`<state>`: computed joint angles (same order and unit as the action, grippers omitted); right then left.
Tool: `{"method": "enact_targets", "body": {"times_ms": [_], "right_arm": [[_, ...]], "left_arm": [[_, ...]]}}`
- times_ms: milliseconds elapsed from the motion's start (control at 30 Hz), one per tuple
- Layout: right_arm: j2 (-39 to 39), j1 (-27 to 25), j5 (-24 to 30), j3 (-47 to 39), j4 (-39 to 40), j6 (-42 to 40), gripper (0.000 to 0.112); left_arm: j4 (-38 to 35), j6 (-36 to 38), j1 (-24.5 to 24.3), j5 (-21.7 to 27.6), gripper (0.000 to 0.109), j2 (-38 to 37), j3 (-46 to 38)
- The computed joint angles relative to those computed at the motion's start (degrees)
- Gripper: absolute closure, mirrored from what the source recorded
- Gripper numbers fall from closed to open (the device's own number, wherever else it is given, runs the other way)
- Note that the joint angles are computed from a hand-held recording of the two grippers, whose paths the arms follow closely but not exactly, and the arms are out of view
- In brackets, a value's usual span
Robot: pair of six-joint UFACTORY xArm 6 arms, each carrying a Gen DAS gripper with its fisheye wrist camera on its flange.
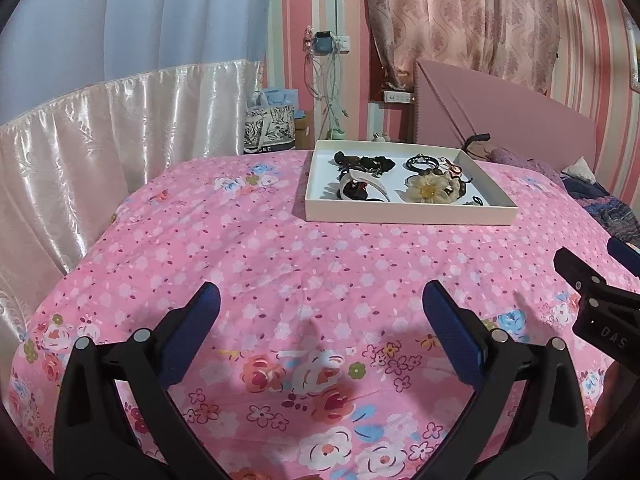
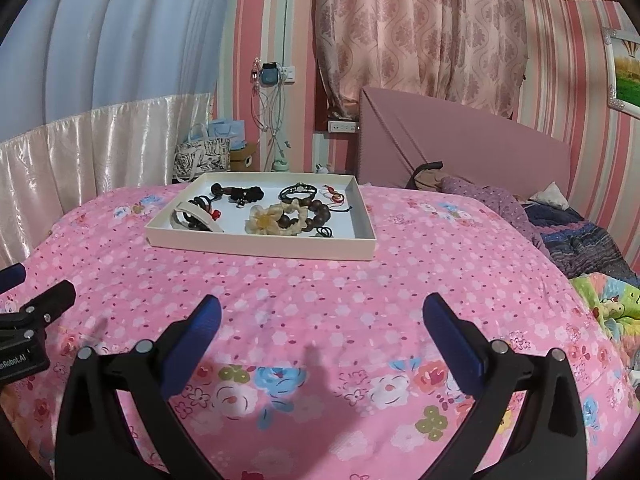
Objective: Organize jewelry
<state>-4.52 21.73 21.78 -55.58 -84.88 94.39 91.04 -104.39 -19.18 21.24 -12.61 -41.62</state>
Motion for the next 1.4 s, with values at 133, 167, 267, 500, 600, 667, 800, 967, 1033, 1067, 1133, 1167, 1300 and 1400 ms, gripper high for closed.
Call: {"method": "enact_targets", "body": {"times_ms": [133,167,267,500,600,667,800,967,1033,1067,1133,1167,1300,1400], "right_arm": [[0.21,0.03,0.22,-0.06,1.54,-1.44,0.012],[0.28,-0.12,-0.01,-0.09,1.9,-1.76,0.012],[0.17,-0.52,-0.48,0.05,2.41,-2.01,0.012],[0.06,-1.03,-1.16,0.21,3.21,-2.68,0.012],[0.09,-1.07,-1.26,0.22,3.25,-2.75,0.012],[0.05,-1.16,-1.41,0.29,3.46,-3.04,0.012],[0.15,-1.1,-1.33,0.17,3.56,-3.18,0.012],[0.16,-1.15,-1.37,0.21,3.84,-3.44,0.012],[0.03,-1.11,-1.26,0.29,4.17,-3.75,0.012],[0.0,-1.11,-1.29,0.3,4.13,-3.71,0.012],[0.01,-1.15,-1.35,0.3,4.04,-3.64,0.012],[0.03,-1.14,-1.33,0.31,4.14,-3.75,0.012],[-0.02,-1.1,-1.28,0.32,4.11,-3.7,0.012],[0.0,-1.09,-1.26,0.32,4.16,-3.71,0.012]], "left_arm": [[-0.1,0.08,-0.23,0.42,0.008,0.03,0.01],[-0.12,0.09,-0.33,0.61,0.008,-0.07,0.09],[0.4,-0.49,-0.58,1.37,0.009,-0.54,0.35],[0.43,-0.6,0.52,-0.46,0.008,-0.42,0.28],[-0.5,0.25,0.54,-0.24,0.008,-0.16,0.14],[-0.71,0.43,0.57,-0.4,0.008,-0.18,0.18],[-0.45,0.19,0.66,-0.45,0.008,-0.25,0.23],[-0.96,0.78,0.7,-0.6,0.008,-0.22,0.22],[-0.74,0.55,0.7,-0.55,0.008,-0.25,0.21],[-0.79,0.59,0.66,-0.56,0.008,-0.21,0.19],[-0.81,0.64,0.65,-0.49,0.008,-0.17,0.18],[-0.85,0.65,0.62,-0.47,0.008,-0.17,0.18],[-0.75,0.61,0.62,-0.39,0.008,-0.24,0.19],[-0.99,0.82,0.65,-0.43,0.008,-0.17,0.13]]}}
